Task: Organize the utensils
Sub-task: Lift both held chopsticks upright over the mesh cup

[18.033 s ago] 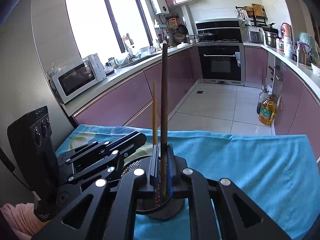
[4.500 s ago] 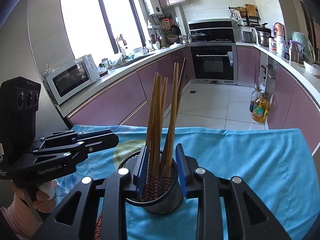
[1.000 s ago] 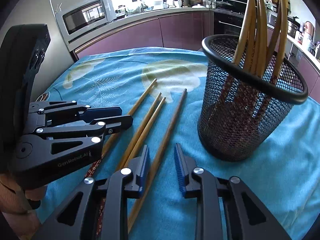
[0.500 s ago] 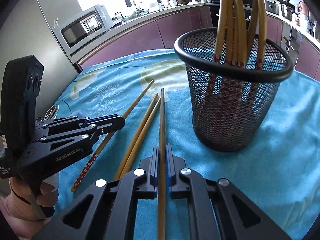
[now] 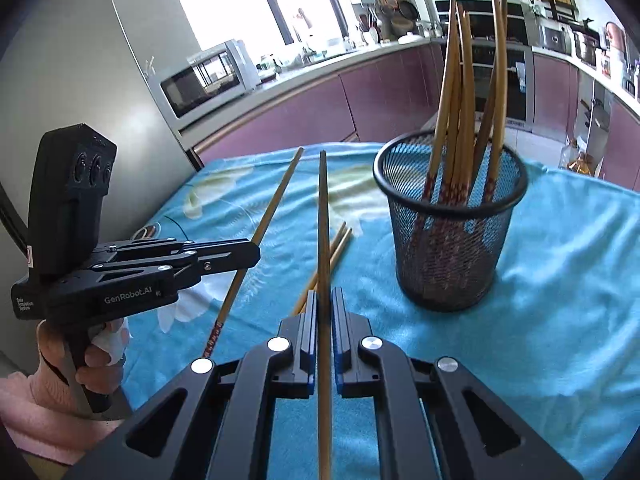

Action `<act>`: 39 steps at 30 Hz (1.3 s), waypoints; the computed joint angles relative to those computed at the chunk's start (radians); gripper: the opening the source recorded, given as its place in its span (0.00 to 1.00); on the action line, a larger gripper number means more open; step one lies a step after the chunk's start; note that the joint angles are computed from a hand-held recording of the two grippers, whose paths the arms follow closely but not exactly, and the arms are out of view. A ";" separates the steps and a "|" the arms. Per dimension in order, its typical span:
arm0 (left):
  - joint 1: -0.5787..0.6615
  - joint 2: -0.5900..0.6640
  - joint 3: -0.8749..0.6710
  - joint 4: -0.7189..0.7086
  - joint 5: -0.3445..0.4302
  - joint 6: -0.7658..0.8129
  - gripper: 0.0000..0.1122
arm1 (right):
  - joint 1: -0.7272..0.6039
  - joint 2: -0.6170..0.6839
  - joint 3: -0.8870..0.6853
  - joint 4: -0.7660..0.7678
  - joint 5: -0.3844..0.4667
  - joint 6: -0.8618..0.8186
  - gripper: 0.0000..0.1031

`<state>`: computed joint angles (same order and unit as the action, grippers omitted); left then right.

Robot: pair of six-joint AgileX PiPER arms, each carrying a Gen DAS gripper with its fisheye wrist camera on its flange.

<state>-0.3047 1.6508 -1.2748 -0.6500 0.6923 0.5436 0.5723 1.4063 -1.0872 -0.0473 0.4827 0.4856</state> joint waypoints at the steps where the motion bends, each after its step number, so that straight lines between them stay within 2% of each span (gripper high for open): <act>1: 0.005 -0.011 0.000 -0.021 0.012 0.018 0.07 | 0.000 -0.015 0.006 -0.011 -0.001 0.010 0.06; 9: 0.048 -0.079 -0.016 -0.162 0.117 0.130 0.07 | -0.021 -0.106 0.025 -0.073 -0.019 0.064 0.06; 18: 0.039 -0.116 -0.057 -0.230 0.138 0.171 0.07 | -0.047 -0.178 0.026 -0.108 -0.017 0.065 0.06; 27: 0.004 -0.075 -0.190 -0.199 0.131 0.108 0.07 | -0.032 -0.195 -0.071 -0.221 0.044 0.101 0.06; 32: -0.018 -0.054 -0.284 -0.172 0.126 0.074 0.07 | -0.055 -0.191 -0.151 -0.229 0.084 0.064 0.06; 39: -0.045 -0.003 -0.427 -0.120 0.129 0.011 0.07 | -0.103 -0.176 -0.227 -0.224 0.099 0.012 0.06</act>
<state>-0.3501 1.6481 -1.7022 -0.7705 0.8213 0.5542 0.4691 1.2304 -1.3142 -0.2710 0.5821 0.4977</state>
